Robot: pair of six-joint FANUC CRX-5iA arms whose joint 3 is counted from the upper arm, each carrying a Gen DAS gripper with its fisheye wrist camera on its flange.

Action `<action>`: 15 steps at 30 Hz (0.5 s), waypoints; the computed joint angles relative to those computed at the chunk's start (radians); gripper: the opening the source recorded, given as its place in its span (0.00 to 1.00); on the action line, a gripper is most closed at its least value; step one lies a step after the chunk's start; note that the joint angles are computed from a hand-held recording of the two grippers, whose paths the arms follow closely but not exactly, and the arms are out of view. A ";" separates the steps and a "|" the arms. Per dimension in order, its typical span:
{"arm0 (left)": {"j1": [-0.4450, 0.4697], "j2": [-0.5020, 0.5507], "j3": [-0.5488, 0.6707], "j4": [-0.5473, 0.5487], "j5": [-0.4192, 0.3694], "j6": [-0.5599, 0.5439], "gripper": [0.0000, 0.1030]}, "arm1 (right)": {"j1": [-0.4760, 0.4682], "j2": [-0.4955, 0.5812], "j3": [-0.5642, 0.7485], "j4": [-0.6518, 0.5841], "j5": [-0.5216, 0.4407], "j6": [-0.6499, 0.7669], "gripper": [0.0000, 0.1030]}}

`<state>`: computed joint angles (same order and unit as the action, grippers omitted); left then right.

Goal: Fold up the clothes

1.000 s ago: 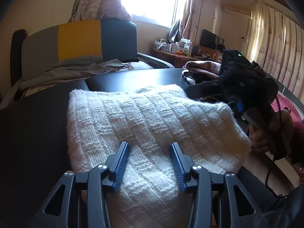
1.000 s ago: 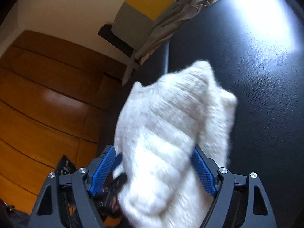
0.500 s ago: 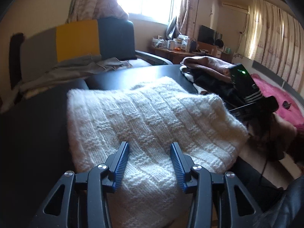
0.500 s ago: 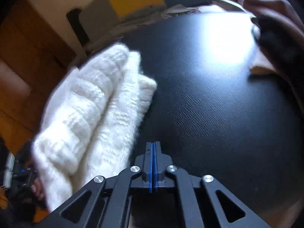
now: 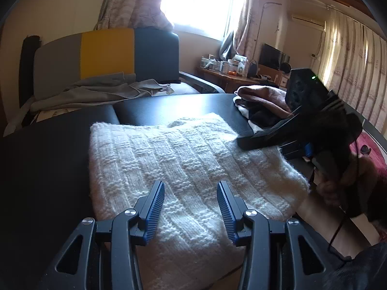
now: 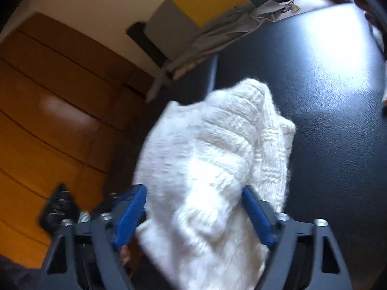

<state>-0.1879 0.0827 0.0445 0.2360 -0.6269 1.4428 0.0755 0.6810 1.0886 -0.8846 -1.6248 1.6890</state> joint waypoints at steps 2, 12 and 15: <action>-0.007 -0.002 0.009 -0.030 -0.011 0.012 0.44 | 0.018 -0.036 -0.037 0.039 0.038 0.043 0.19; -0.063 0.055 0.074 -0.125 -0.113 -0.020 0.49 | 0.030 -0.187 -0.321 0.210 0.175 0.161 0.18; -0.040 0.056 0.049 -0.030 -0.101 -0.041 0.50 | 0.009 -0.186 -0.304 0.198 0.149 0.183 0.21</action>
<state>-0.2276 0.1386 0.0932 0.2062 -0.7283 1.4022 0.0848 0.4945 0.7846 -0.6869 -1.4753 1.8724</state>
